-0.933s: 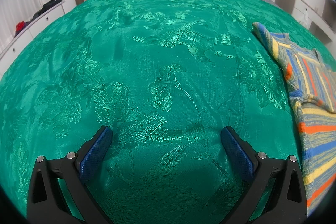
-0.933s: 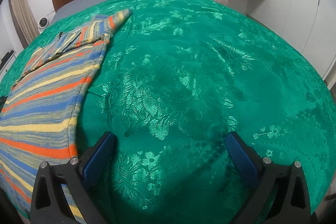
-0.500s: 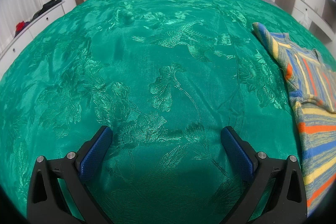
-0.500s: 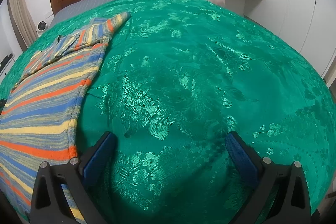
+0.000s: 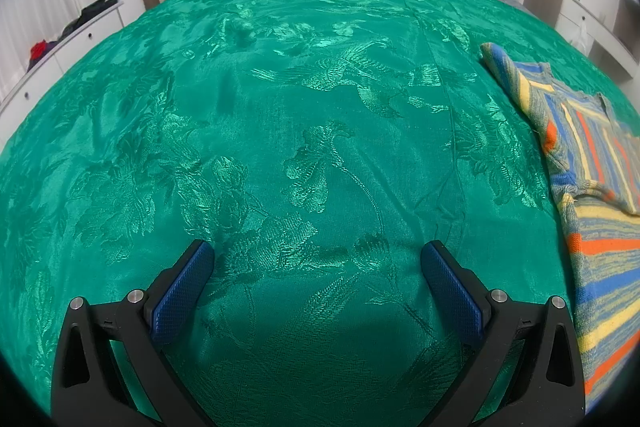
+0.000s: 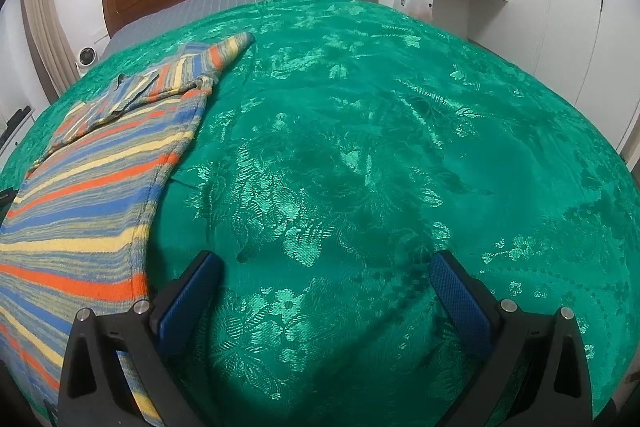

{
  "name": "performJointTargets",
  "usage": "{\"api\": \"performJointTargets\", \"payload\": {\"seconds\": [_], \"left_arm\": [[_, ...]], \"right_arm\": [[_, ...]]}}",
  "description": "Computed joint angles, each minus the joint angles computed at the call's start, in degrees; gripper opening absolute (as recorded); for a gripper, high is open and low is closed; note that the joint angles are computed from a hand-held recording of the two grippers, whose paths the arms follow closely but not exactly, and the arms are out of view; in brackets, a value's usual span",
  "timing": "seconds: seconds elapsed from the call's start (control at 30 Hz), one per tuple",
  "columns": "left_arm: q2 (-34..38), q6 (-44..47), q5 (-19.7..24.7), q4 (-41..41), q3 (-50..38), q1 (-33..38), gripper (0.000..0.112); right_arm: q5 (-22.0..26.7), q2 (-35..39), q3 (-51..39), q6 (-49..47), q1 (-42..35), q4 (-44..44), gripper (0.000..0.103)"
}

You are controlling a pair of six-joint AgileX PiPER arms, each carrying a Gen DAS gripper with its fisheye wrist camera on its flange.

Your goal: Fold small clothes

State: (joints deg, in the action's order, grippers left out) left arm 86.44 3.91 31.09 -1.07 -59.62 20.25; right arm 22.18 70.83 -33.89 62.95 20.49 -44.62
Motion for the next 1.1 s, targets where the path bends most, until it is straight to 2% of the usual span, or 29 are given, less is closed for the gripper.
{"api": "performJointTargets", "payload": {"seconds": [0.1,0.27,0.6,0.8,1.1], "left_arm": [[-0.01,-0.03,0.0,0.02,0.0,-0.02,0.103],[0.02,-0.1,-0.02,0.09,0.0,-0.05,0.103],[-0.01,-0.12,-0.02,0.09,0.01,-0.05,0.103],[0.0,-0.17,-0.03,0.14,0.01,-0.08,0.103],[0.02,-0.11,-0.06,0.09,0.02,-0.04,0.103]], "right_arm": [[-0.15,-0.41,0.55,1.65,0.31,-1.49,0.103],[-1.4,-1.19,0.88,-2.87,-1.06,2.03,0.103],[-2.8,-1.8,1.97,-0.66,-1.27,-0.68,0.103],[-4.36,-2.97,2.37,-7.31,-3.14,5.24,0.103],[-4.57,-3.34,2.56,-8.62,-3.32,6.13,0.103]]}}
